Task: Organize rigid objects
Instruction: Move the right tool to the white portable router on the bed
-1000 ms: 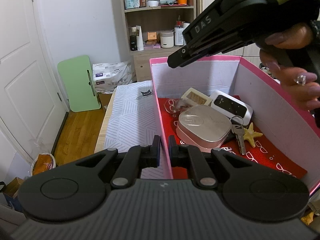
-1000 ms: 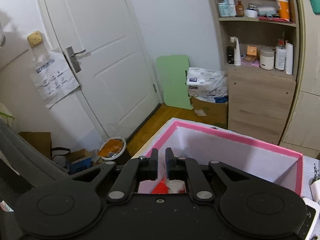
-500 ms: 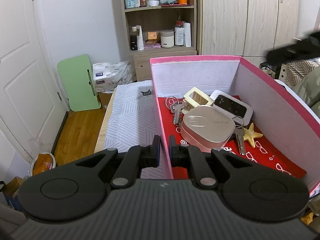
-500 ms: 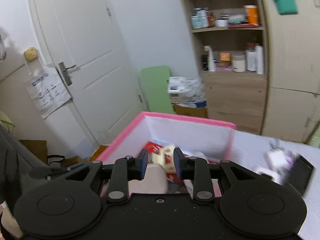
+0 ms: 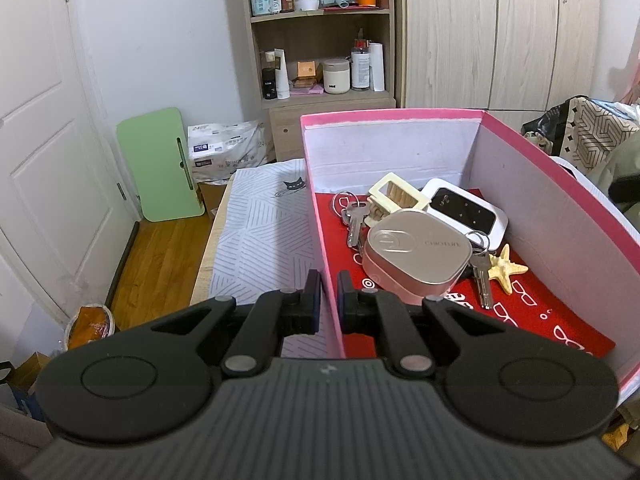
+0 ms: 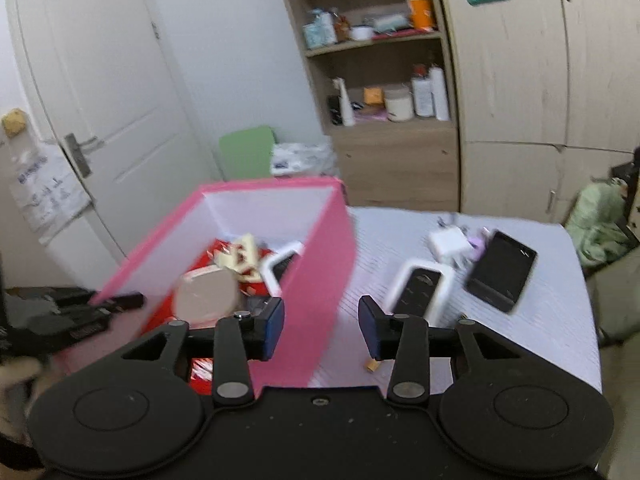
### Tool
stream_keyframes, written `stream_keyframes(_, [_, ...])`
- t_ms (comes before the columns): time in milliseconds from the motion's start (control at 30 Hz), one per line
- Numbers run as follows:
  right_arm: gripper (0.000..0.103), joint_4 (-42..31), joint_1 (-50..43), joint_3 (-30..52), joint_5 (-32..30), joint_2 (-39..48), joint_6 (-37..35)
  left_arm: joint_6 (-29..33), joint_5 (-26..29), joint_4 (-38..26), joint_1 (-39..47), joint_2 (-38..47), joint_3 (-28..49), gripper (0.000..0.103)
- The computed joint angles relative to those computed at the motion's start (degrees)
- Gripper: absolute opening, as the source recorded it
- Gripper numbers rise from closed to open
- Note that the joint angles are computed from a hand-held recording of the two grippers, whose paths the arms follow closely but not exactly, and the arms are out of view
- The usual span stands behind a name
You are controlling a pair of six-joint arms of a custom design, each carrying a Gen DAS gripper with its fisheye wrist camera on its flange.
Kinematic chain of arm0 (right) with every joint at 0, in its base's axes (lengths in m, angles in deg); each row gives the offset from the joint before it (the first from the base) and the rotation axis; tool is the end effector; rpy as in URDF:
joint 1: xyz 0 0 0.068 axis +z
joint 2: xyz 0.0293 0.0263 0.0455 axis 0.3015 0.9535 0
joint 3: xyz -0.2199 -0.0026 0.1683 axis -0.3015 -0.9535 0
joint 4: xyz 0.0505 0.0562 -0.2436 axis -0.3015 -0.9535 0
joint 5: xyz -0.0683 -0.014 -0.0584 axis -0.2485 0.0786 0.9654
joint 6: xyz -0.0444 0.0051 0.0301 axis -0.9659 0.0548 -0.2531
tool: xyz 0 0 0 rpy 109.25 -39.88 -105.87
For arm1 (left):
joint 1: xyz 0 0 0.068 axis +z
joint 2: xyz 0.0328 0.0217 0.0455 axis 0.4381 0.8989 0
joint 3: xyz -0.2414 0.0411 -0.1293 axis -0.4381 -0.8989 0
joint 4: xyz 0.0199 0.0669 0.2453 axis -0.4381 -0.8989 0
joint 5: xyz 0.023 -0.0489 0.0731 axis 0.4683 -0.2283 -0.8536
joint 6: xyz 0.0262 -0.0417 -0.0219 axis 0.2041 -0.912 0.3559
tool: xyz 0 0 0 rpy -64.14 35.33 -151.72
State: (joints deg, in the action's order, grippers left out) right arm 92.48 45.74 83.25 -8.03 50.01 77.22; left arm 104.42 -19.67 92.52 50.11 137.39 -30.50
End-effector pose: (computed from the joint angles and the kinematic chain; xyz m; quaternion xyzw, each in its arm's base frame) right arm 0.2301 0.1192 0.1260 -0.0032 0.9023 0.1512 0.4036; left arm 0.2294 0.0849 0.0570 0.1271 0.8902 -0.0254 0.4368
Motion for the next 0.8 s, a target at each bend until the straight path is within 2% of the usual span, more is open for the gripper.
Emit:
stream_keyframes(133, [0.05,3.9,-1.1,-1.1,0.8,4.2,-1.5,0.1,-0.3,-0.3,-0.2,0.0,0.2,0.007])
stream_keyframes(233, [0.056,6.7,-1.4,-1.1,3.0,7.7,-3.4,0.0,-0.2,-0.3,-0.2,0.0,0.2,0.007])
stream_keyframes(300, [0.064,9.4,-1.9,-0.5,3.6,10.9,-4.8,-0.2,0.0,-0.2,-0.1,0.1,0.2,0.007])
stream_keyframes(367, [0.07,11.5,-2.6,0.6,3.6,14.1,-6.2,-0.4,0.2,-0.1,0.0,0.2,0.2,0.007])
stream_keyframes(500, [0.072,14.5,-5.7,4.7,1.4,21.6,-6.6,-0.3,0.2,-0.1,0.0,0.2,0.2,0.007])
stream_keyframes(733, [0.074,11.4,-8.4,14.8,3.4,31.3,-7.3,0.0,0.3,-0.1,0.1,0.3,0.3,0.007])
stream_keyframes(800, [0.082,11.5,-8.7,15.9,2.7,32.7,-7.6,-0.1,0.3,-0.1,0.1,0.3,0.3,0.007])
